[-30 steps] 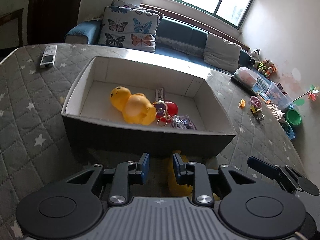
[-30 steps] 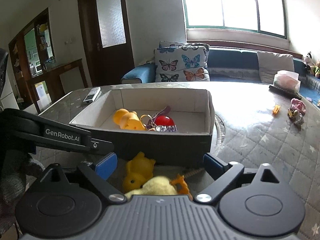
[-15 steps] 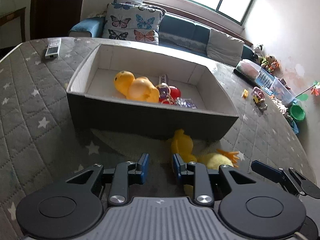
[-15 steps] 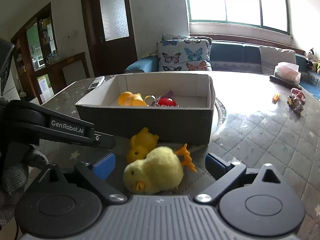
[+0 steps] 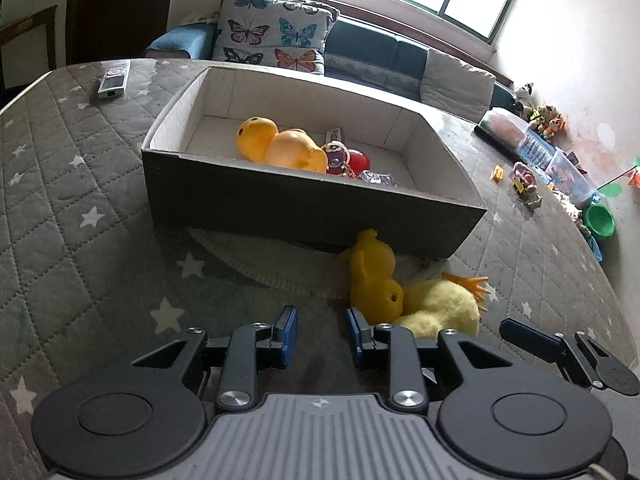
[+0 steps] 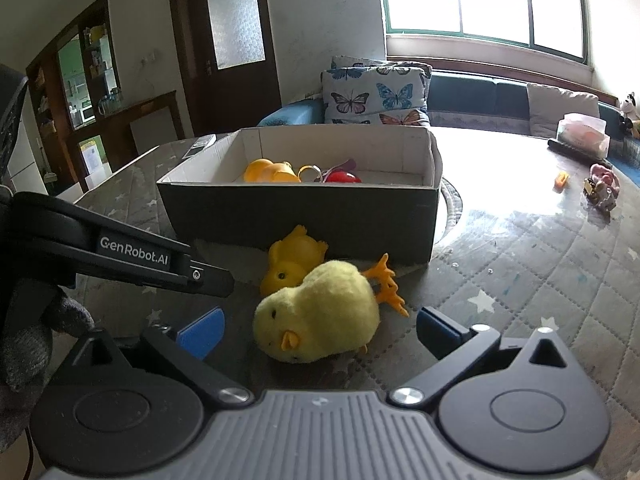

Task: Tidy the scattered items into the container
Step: 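Move both tools toward the yellow plush chick and rubber duck on the mattress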

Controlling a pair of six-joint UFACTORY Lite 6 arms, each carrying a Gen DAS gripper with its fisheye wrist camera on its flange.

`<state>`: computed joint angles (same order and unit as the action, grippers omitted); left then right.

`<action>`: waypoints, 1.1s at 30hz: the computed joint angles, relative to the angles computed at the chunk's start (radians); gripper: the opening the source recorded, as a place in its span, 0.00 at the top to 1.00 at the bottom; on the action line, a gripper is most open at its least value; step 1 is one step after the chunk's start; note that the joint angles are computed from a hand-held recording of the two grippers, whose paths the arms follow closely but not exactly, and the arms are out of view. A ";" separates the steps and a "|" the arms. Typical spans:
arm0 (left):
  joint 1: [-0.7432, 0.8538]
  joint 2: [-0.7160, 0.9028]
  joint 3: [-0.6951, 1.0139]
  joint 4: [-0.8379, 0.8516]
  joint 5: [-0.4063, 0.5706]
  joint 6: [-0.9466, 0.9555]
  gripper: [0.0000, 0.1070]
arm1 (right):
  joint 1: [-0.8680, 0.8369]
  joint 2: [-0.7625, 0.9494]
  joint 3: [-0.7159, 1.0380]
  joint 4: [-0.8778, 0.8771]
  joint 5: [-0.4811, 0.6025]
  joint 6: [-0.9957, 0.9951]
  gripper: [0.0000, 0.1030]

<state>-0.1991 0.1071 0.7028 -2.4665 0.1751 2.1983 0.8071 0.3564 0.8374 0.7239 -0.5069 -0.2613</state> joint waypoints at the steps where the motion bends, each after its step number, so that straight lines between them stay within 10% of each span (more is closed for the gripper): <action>1: -0.002 0.001 0.000 -0.002 -0.001 0.001 0.72 | -0.001 0.000 -0.002 -0.001 0.001 0.002 0.00; 33: -0.010 0.040 0.007 0.174 0.005 -0.171 0.72 | -0.056 0.015 -0.033 -0.368 -0.014 0.235 0.00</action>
